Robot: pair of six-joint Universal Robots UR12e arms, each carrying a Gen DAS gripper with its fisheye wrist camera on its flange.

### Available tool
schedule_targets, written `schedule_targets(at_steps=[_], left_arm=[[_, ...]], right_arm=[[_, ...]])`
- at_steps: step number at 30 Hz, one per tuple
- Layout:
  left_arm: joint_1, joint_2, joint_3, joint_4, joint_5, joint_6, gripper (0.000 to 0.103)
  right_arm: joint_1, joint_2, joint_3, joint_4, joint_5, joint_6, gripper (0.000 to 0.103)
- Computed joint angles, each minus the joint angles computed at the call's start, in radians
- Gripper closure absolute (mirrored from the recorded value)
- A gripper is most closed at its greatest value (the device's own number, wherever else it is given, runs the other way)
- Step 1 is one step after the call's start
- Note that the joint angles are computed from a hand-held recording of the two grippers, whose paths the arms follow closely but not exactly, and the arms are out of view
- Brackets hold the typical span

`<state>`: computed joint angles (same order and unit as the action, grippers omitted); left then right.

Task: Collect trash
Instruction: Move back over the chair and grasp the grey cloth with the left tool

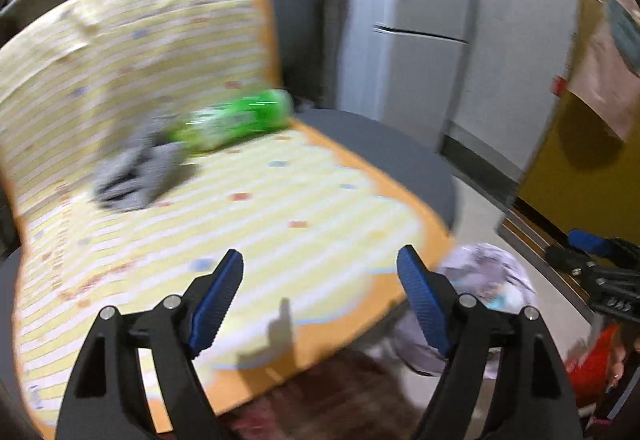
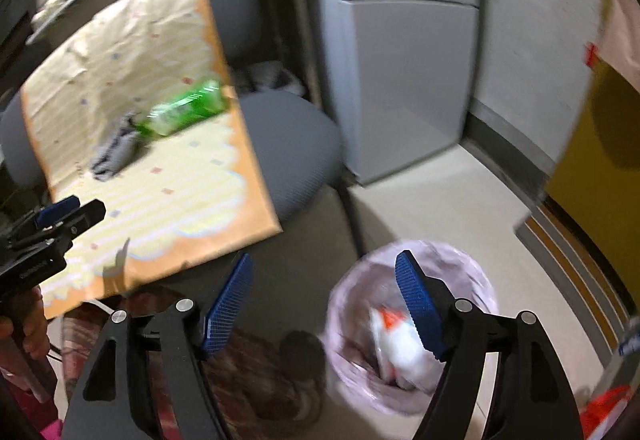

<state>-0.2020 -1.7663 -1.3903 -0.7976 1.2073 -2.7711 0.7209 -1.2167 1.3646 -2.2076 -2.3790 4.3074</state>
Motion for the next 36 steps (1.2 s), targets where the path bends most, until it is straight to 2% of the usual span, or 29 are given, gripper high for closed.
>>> schedule_targets(at_steps=[5,10,13,17,20,24,29,31,33,36], left_arm=[[0.058,-0.021,0.048,0.019,0.087,-0.084,0.025],[0.1,-0.048,0.106,0.017,0.172,-0.126,0.025],[0.113,-0.076,0.162,0.007,0.195,-0.116,0.024],[0.113,-0.131,0.26,0.011,0.217,-0.086,0.014],[0.108,-0.177,0.328,-0.002,0.213,-0.054,0.008],[0.098,-0.259,0.422,-0.06,0.154,-0.007,0.007],[0.088,-0.338,0.484,-0.12,0.101,0.047,0.007],[0.086,-0.371,0.516,-0.167,0.079,0.048,0.007],[0.083,-0.39,0.532,-0.186,0.077,0.041,0.007],[0.071,-0.409,0.541,-0.191,0.117,0.061,0.007]], right_arm=[[-0.026,0.075,-0.114,-0.109,0.035,-0.22,0.029],[-0.054,0.144,-0.225,-0.164,0.097,-0.362,0.029],[-0.071,0.189,-0.307,-0.171,0.127,-0.431,0.029],[-0.097,0.248,-0.425,-0.158,0.161,-0.501,0.029],[-0.115,0.292,-0.511,-0.14,0.175,-0.537,0.029],[-0.141,0.352,-0.622,-0.1,0.206,-0.554,0.029],[-0.169,0.406,-0.705,-0.054,0.261,-0.542,0.028],[-0.175,0.42,-0.724,-0.037,0.274,-0.539,0.028],[-0.181,0.435,-0.74,-0.026,0.273,-0.538,0.028],[-0.189,0.451,-0.761,-0.005,0.286,-0.53,0.028]])
